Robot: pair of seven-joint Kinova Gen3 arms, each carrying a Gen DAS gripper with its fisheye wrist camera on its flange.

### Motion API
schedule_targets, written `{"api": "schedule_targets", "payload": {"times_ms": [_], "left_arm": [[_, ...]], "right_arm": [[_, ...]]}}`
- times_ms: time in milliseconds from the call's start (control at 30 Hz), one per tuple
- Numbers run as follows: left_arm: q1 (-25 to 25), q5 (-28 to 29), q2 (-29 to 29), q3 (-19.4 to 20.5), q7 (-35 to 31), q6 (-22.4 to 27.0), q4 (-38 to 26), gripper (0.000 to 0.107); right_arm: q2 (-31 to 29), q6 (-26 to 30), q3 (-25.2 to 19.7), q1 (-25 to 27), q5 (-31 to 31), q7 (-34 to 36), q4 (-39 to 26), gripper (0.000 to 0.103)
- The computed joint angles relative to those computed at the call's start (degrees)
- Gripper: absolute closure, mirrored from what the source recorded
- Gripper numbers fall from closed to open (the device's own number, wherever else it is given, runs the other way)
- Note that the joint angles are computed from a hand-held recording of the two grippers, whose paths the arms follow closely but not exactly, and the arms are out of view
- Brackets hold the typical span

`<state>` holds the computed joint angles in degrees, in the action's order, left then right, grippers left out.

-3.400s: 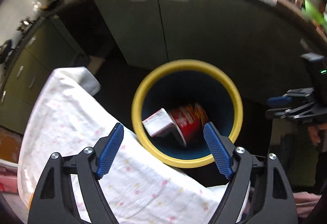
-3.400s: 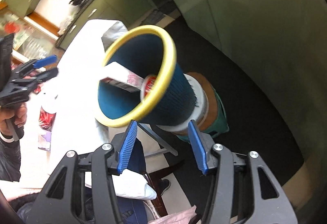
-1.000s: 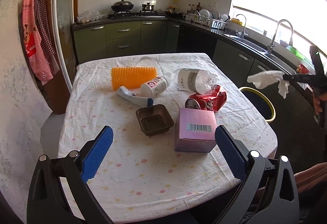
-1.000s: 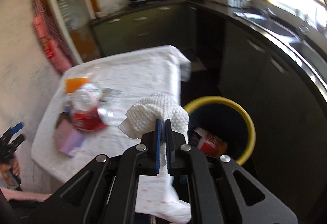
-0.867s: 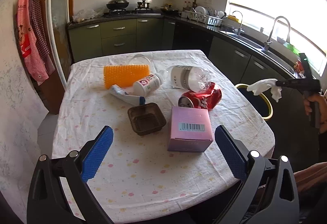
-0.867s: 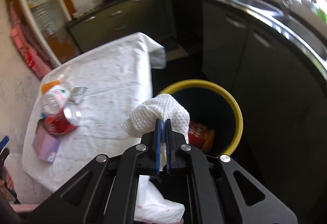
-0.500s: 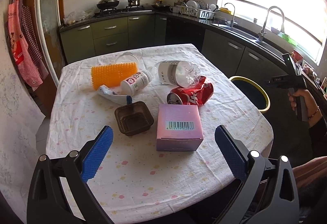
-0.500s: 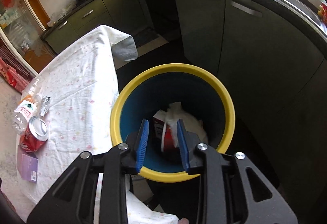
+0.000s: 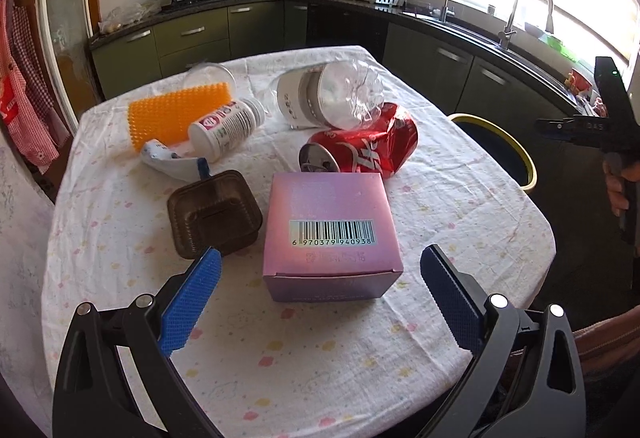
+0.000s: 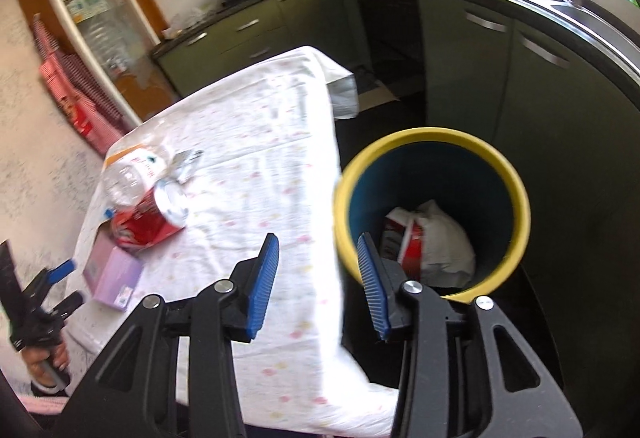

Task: Collect trash
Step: 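Grasp the pink box with the left gripper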

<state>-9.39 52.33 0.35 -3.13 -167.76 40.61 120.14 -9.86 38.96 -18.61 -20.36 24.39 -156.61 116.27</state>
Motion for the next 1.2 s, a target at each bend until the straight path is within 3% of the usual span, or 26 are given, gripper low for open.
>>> {"api": "schedule_targets", "payload": {"times_ms": [467, 733, 867, 1200], "left_arm": [[2.05, -2.03, 4.76, 4.51, 3.48, -7.85, 0.09, 0.009], [2.78, -2.99, 4.63, 5.35, 3.23, -10.1, 0.39, 0.013], [3.07, -5.59, 5.78, 5.43, 6.16, -9.61, -0.82, 0.03], [0.8, -3.84, 4.21, 4.84, 3.7, -6.67, -0.31, 0.031]], "right_arm": [[1.26, -8.96, -0.79, -1.31, 0.41, -1.9, 2.42, 0.057], [0.84, -9.99, -0.78, -1.01, -1.49, -1.54, 3.66, 0.055], [0.71, -10.12, -0.97, -0.72, -1.76, -1.35, 3.73, 0.053], [0.5, -9.86, -1.59, -0.57, -1.67, -1.65, 3.68, 0.053]]}}
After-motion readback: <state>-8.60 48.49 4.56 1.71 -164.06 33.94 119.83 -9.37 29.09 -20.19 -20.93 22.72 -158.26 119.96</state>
